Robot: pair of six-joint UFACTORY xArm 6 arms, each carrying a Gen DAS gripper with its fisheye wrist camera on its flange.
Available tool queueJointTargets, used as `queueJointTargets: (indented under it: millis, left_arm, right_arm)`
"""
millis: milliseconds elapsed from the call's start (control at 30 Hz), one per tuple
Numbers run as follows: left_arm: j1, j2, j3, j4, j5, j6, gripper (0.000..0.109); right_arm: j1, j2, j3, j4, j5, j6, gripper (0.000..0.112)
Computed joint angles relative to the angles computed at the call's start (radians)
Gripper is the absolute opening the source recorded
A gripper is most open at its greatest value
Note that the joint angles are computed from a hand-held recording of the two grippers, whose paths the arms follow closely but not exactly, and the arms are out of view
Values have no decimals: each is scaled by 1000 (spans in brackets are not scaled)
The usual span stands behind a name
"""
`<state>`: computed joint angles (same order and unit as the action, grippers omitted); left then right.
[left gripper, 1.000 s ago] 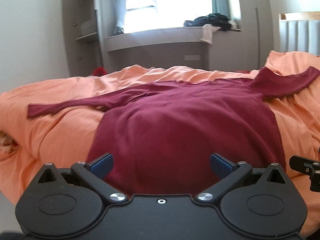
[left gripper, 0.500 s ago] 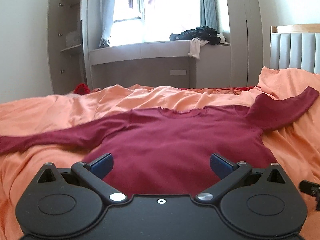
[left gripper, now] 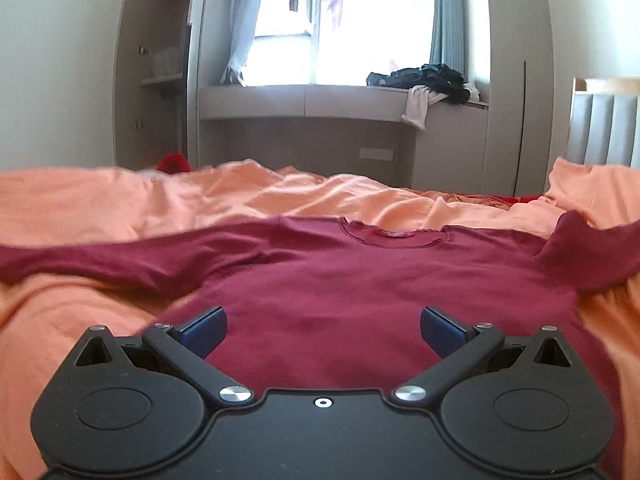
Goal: Fold small clothes
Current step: 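Move both tools closer over the dark red shirt, then grasp the shirt sleeve cuff with the right gripper and lift it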
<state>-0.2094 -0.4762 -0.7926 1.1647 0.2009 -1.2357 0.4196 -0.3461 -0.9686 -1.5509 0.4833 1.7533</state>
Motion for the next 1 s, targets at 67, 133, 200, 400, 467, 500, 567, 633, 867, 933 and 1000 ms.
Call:
queueJointTargets:
  millis: [67,133,200,400,467,500,567,633,867,933,1000]
  left_arm:
    - [5,-1,-10,92,1,-60,103]
    - [13,1,-21,166,-5,-118,103]
    - [22,5,-32,215,-11,-165,103]
    - [50,22,-41,152,-20,-132,103]
    - [56,28,-42,146,-5,-132,103]
    - [61,34,-43,131,3,-120,103]
    - [68,42,-43,85,10,-87,103]
    - [84,48,-37,10,-10,-29,103]
    - [113,58,-39,-23,-30,-18,103]
    - [119,56,-43,-3,-37,-38,103]
    - [121,48,-44,32,-34,-71,103]
  right_arm:
    - [-49,56,-45,99,-27,-137,103]
    - [-73,117,-102,169,13,-243,103]
    - [-98,168,-156,187,45,-290,103]
    - [-209,327,-338,334,150,-337,103]
    - [-239,369,-390,363,200,-289,103]
    - [-257,383,-408,380,204,-254,103]
    - [-286,375,-396,347,170,-131,103]
    - [-295,391,-412,293,165,-38,96]
    - [-283,477,-523,272,226,-89,17]
    - [-264,475,-535,273,247,-86,6]
    - [-239,465,-548,221,249,-75,5]
